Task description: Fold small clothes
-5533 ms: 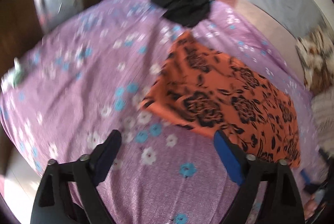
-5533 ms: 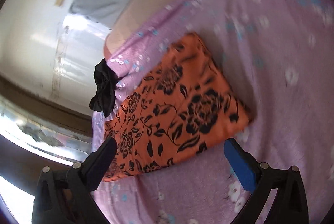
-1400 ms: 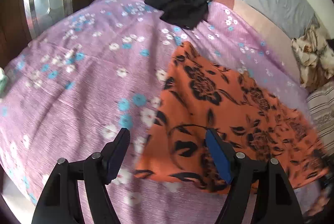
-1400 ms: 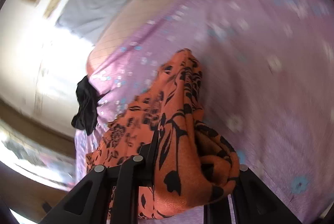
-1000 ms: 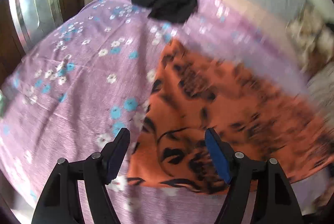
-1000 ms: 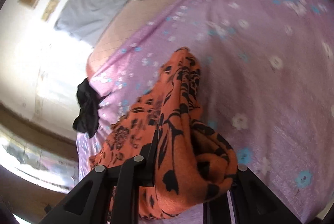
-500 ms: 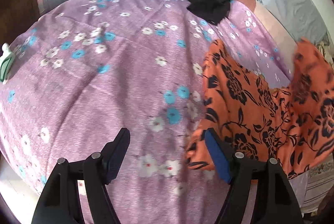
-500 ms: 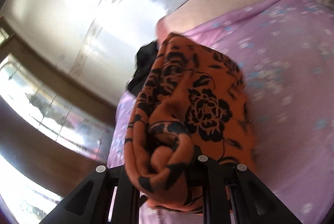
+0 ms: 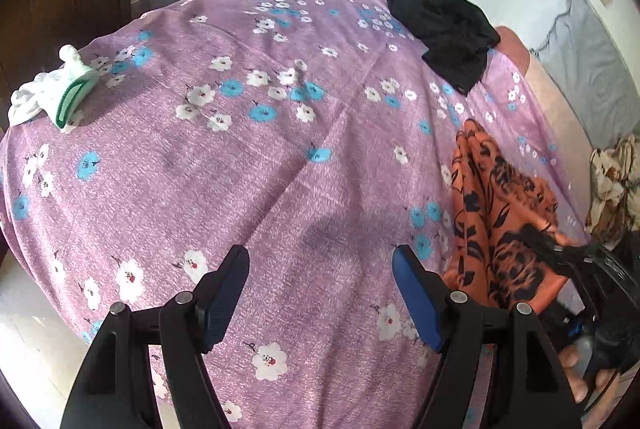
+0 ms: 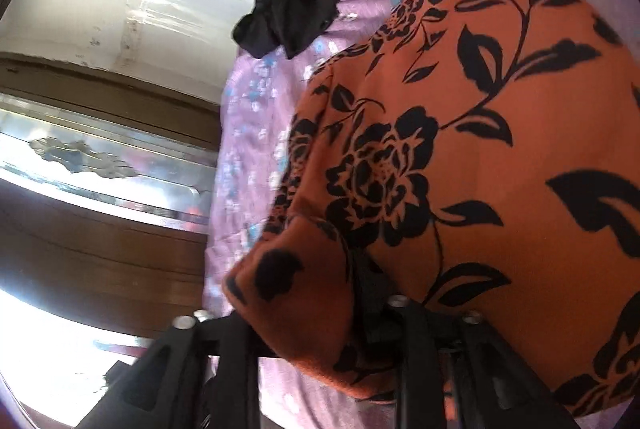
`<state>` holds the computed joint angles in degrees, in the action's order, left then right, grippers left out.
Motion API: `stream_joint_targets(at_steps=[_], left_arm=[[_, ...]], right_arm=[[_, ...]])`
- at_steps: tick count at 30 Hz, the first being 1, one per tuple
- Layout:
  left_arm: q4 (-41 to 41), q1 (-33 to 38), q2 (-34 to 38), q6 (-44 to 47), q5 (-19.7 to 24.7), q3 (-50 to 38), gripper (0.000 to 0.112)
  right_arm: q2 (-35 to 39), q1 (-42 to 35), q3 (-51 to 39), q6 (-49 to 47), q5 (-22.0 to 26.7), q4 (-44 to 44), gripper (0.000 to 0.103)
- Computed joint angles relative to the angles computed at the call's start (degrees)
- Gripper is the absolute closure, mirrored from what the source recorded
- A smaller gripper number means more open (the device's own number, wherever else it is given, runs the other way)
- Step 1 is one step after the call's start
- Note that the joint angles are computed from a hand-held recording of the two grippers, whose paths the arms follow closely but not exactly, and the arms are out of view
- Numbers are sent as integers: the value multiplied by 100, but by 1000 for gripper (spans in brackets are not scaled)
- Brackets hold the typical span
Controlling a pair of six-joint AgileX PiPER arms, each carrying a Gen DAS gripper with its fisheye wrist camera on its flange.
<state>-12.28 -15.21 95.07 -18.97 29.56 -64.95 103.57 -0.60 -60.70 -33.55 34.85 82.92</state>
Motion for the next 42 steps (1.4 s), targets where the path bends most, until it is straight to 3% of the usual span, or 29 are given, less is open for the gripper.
stream_joint_targets(at_steps=[1, 2, 3, 7, 9, 11, 13, 17, 19, 22, 25, 26, 29, 31, 35, 38, 42], left_arm=[[-52, 6, -28, 38, 15, -47, 37], [-106, 3, -73, 114, -11, -66, 37], [-41, -59, -129, 103, -5, -152, 37], [70, -394, -263, 155, 23, -533, 37], [142, -621, -185, 212, 71, -832, 37], [536, -921, 60, -66, 231, -1256, 37], [796, -1180, 376, -252, 274, -1613, 37], [1729, -1576, 1296, -997, 868, -2407, 37], [2146, -1673, 1700, -1429, 1180, -2528, 37], [1940, -1514, 1627, -1375, 622, -1969, 35], [1846, -1471, 1630, -1146, 653, -2017, 34], [1921, -1484, 1640, -1133, 667, -2030, 34], [2116, -1554, 1718, -1299, 594, -2045, 33], [2058, -1525, 1684, -1322, 441, -1925, 32], [1706, -1432, 1667, -1085, 199, -1751, 30], [1724, -1438, 1664, -1050, 105, -1704, 29], [2005, -1500, 1631, -1254, -30, -1607, 29]], right_arm=[[-37, -159, 85, -329, 357, 266, 30], [-86, -347, 175, -662, 829, 495, 21], [-173, -517, 254, -857, 1246, 549, 20], [-773, -1062, 565, -1274, 2063, 247, 20], [-1335, -1521, 854, -1363, 1935, -12, 25], [-1536, -1897, 919, -1319, 1784, -332, 55], [-1446, -2244, 858, -1088, 1730, -658, 70], [-974, -2337, 729, -892, 1746, -850, 70], [-672, -2164, 616, -487, 1615, -1394, 73], [-445, -2121, 590, -434, 1532, -1803, 95], [-236, -2174, 14, 52, 1963, -2431, 95], [-243, -2164, -224, 206, 2059, -2676, 91], [-303, -2146, -867, 419, 1786, -2860, 89], [61, -2132, -1578, 924, 1778, -3019, 89], [1134, -1838, -3002, 2122, 1568, -4060, 89], [2052, -1598, -3924, 2959, 1788, -4828, 91], [1860, -1278, -4243, 3274, 1689, -5332, 89]])
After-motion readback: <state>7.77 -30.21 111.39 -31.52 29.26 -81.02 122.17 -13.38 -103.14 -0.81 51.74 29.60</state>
